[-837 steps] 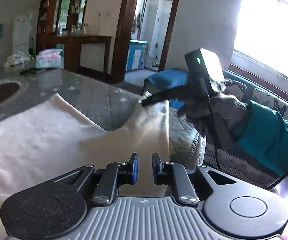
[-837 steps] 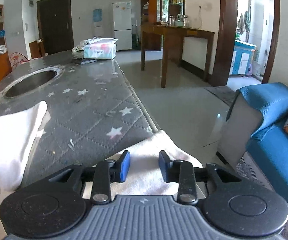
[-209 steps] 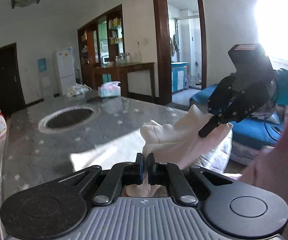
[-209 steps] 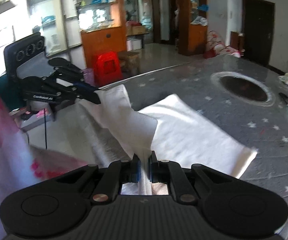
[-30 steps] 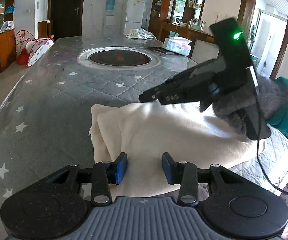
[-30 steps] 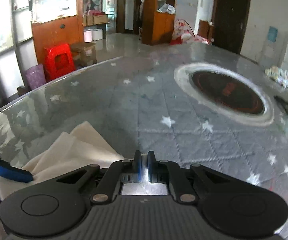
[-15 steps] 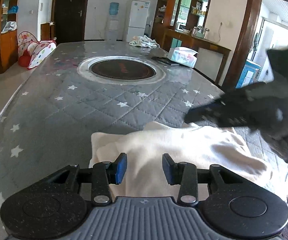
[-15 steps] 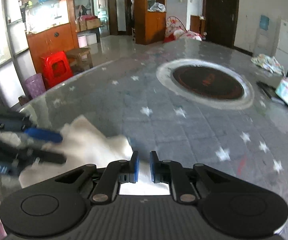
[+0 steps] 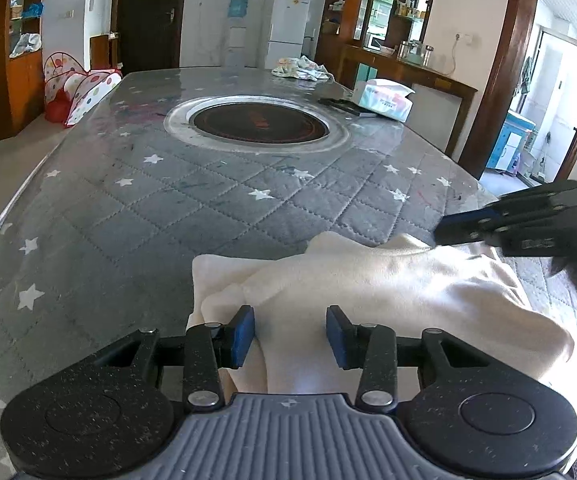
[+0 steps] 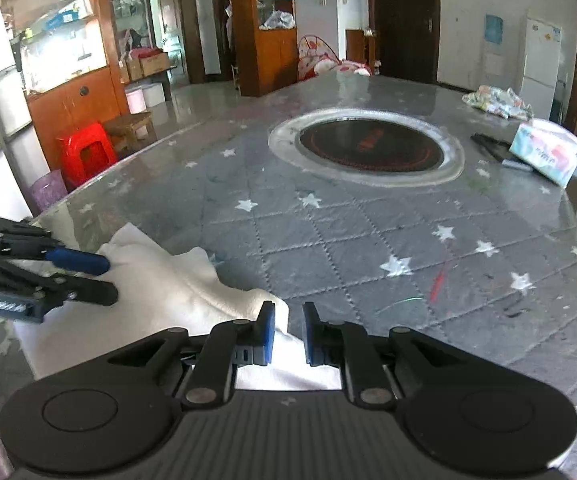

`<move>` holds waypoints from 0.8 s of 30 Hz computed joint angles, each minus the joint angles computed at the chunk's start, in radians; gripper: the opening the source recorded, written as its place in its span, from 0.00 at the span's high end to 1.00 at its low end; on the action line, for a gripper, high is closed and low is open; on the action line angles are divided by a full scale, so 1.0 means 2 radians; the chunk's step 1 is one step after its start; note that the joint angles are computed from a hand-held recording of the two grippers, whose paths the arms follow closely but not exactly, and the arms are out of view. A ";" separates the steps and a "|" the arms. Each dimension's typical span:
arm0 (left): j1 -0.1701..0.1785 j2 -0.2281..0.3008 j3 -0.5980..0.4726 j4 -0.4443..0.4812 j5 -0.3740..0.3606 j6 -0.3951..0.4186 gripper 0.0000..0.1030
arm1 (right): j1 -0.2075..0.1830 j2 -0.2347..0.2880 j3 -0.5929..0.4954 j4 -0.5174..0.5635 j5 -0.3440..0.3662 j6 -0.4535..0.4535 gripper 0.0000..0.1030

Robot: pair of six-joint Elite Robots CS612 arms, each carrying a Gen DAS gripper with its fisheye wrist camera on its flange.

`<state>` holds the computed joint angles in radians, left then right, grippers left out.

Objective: Fold clothes

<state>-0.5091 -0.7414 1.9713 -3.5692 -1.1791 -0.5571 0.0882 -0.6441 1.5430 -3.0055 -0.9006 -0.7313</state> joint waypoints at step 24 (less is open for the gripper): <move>-0.007 0.001 0.001 0.006 0.020 0.001 0.53 | -0.036 -0.044 0.100 -0.016 0.005 -0.088 0.84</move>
